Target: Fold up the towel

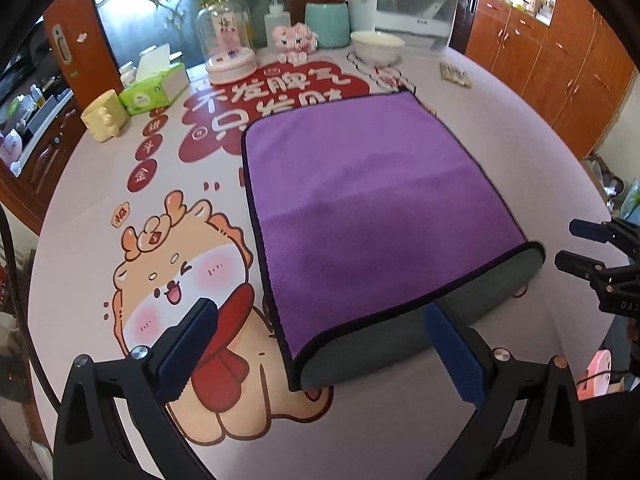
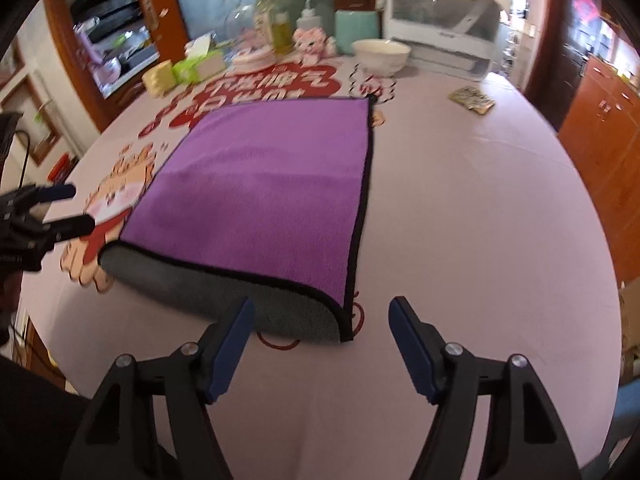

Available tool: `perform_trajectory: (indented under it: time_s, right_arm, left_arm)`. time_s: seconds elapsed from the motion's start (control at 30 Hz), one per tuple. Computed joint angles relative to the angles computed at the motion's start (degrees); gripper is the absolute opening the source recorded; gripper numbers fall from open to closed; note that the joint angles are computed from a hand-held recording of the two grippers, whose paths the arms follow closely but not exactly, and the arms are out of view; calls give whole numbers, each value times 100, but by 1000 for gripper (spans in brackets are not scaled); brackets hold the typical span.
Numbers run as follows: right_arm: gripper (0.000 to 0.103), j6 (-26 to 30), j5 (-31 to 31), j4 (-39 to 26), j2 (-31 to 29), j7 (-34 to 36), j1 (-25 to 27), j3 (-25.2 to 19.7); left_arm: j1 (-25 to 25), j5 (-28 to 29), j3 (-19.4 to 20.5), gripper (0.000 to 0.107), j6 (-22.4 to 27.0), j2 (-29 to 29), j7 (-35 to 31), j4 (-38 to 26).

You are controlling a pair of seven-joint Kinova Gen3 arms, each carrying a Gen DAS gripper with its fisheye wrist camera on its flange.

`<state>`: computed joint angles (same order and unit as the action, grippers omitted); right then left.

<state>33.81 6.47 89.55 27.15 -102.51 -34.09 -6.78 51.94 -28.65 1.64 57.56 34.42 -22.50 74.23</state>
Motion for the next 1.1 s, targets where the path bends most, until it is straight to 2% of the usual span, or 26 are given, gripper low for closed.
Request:
perform_trajectory:
  time_s: [0.27,0.4,0.7,0.83,0.97,1.1]
  right_arm:
    - [59,50,-348,-116,313,744,359,-268]
    - [49,149,-531,-248,462,1064,473,-331]
    - [38,360,-802,-460,624,1432,517,-332]
    - [32,393,-860,-475,632,1490,513,-310]
    - [27,357,-865,-443,608,1472,492,-272]
    - [24,302,-828,-380,563,1444,465,-241]
  left_arm:
    - [-260,308,87,99,-306,138,-338,159]
    - [-354,500,106,95,-358,225,-499,120]
    - [-617,1067,165,72,-708,178,-685,356]
    - [-677,1224,187,58,-919,125,-686,498]
    - [-675,1311,200,47,-912,149,-734,484]
    - [-637,1337,169,42,-933,151,-706,484]
